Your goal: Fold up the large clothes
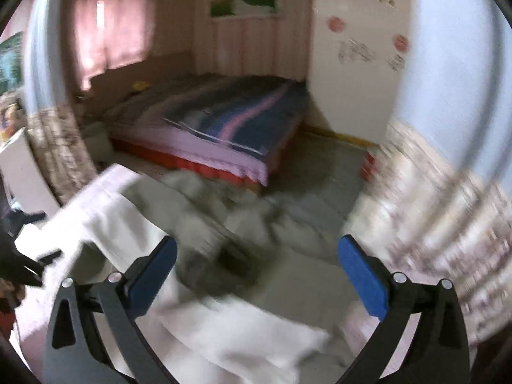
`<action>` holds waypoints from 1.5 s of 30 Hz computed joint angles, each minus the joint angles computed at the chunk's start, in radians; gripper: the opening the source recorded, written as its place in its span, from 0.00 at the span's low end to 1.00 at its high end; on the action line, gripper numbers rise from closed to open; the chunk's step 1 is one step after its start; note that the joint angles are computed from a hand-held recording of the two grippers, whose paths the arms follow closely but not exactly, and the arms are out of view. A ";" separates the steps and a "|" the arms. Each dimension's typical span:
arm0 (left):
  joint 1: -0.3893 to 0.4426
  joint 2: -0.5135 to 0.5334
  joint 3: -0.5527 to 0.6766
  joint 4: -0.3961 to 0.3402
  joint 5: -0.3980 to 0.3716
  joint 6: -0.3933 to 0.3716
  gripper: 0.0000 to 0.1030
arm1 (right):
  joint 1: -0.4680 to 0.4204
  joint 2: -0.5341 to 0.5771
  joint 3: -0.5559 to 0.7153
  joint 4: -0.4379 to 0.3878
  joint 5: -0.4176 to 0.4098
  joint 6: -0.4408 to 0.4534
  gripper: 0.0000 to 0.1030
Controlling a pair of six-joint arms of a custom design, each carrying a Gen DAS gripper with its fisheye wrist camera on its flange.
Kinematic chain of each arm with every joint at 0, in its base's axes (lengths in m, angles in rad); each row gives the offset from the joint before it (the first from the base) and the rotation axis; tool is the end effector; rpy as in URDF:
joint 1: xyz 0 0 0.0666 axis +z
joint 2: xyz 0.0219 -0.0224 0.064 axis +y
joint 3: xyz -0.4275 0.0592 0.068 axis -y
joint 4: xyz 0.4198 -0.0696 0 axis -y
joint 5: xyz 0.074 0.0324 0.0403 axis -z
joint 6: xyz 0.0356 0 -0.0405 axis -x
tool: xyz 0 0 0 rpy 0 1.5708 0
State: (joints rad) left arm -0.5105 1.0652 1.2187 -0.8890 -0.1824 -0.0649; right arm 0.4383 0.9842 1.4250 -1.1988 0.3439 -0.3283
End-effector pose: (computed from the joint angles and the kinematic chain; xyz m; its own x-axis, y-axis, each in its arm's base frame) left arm 0.3257 -0.1755 0.5284 -0.5606 0.3871 -0.7320 0.4004 0.9005 0.1695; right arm 0.2765 0.1159 0.6293 -0.6466 0.0322 -0.7622 0.0324 0.9994 0.0147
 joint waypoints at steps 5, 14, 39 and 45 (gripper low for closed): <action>-0.108 0.073 0.064 0.013 0.001 -0.003 0.97 | -0.139 -0.114 -0.129 -0.034 -0.059 -0.021 0.98; -0.266 0.247 0.194 0.044 0.008 0.036 0.97 | -0.249 -0.174 -0.244 0.040 -0.192 -0.044 0.98; -0.120 0.355 0.272 0.082 0.108 0.107 0.01 | -0.078 -0.065 -0.219 0.136 -0.136 -0.048 0.89; 0.021 0.184 0.092 0.146 0.119 0.036 0.23 | -0.059 -0.082 -0.209 0.133 -0.139 -0.089 0.89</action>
State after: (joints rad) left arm -0.4898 1.2488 1.3110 -0.7425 -0.0633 -0.0286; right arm 0.3792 0.9018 1.2163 -1.0657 0.2053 -0.4176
